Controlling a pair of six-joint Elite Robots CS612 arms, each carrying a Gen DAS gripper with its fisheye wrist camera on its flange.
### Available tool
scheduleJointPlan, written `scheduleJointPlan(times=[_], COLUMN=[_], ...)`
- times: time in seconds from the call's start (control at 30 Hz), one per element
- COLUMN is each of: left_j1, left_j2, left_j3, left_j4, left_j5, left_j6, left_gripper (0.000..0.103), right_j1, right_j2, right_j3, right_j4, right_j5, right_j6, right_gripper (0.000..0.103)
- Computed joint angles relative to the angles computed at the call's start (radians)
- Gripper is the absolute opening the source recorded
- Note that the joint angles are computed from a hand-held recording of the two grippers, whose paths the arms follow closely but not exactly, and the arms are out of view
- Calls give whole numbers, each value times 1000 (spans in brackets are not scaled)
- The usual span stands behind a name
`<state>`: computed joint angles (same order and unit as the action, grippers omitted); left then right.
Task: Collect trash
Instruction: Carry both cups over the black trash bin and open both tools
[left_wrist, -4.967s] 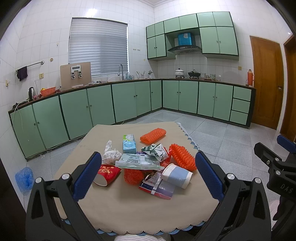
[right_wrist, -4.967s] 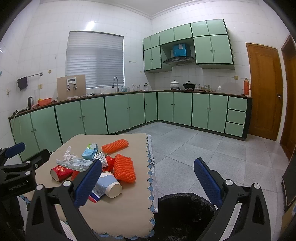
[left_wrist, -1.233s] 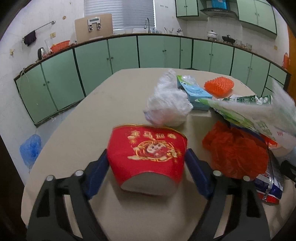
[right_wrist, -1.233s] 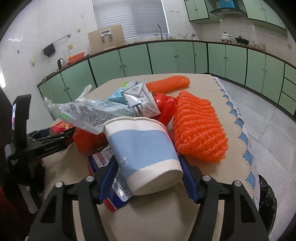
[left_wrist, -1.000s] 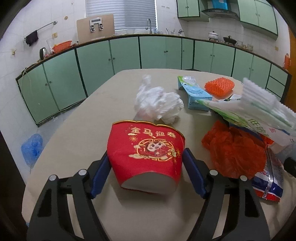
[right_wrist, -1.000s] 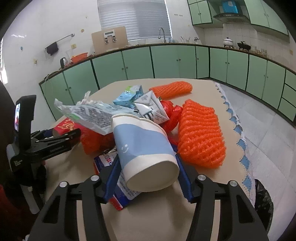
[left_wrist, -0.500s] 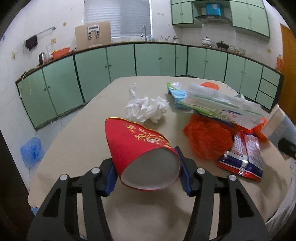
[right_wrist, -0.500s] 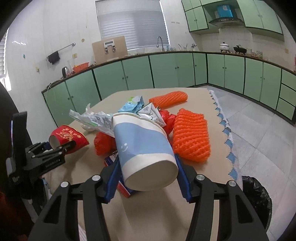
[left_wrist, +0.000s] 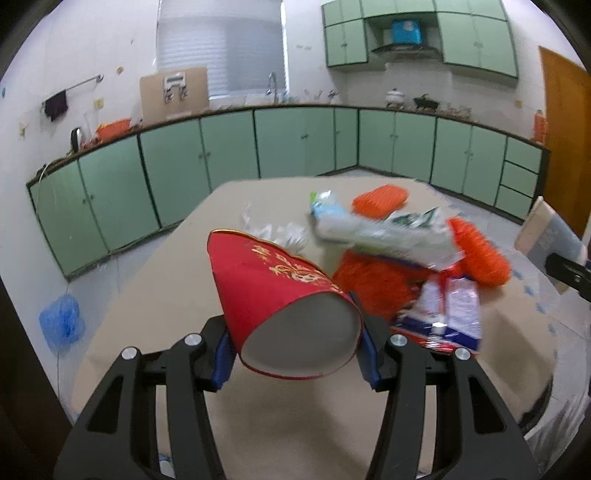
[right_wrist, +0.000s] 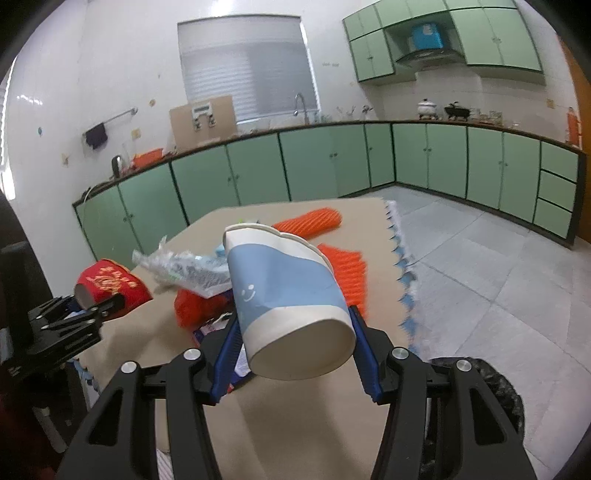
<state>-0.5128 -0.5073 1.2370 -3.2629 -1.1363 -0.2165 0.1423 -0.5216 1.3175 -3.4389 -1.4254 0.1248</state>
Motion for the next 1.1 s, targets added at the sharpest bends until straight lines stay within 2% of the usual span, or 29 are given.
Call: scheduleJointPlan(times=[0.2,0.33,0.43,0.67,0.87,0.93,1.1], left_j1=[-32,-49,-64,-94,-117,-122,-123], left_j2=[-30,-15,18,134,249,275,319], left_j3=[38,-4,-64,-282,-496,-545,-635], left_j4=[-116,-128,-120,8,136,171,242], left_j5=[-69,-193,-277,-468,-507,-520,-542], left_j6=[90,120,134,143,172,176,181], left_gripper=[52,52,52,52,53,60,66], right_j1=[-20,-41,-59,-85,-109,-113,-123], right_j2=[-35,-53,-66,-69,-58,-52,-40], right_j3=[75,115,148,170,172,164,154], right_j4=[-72,-91,-105,-83,-37,-19,26], right_j5=[-68,-128,-178,-271,-291,-296,-309], right_j6=[9,31,55,64,76,70,95], right_gripper=[55,55,55,55,58,58,73])
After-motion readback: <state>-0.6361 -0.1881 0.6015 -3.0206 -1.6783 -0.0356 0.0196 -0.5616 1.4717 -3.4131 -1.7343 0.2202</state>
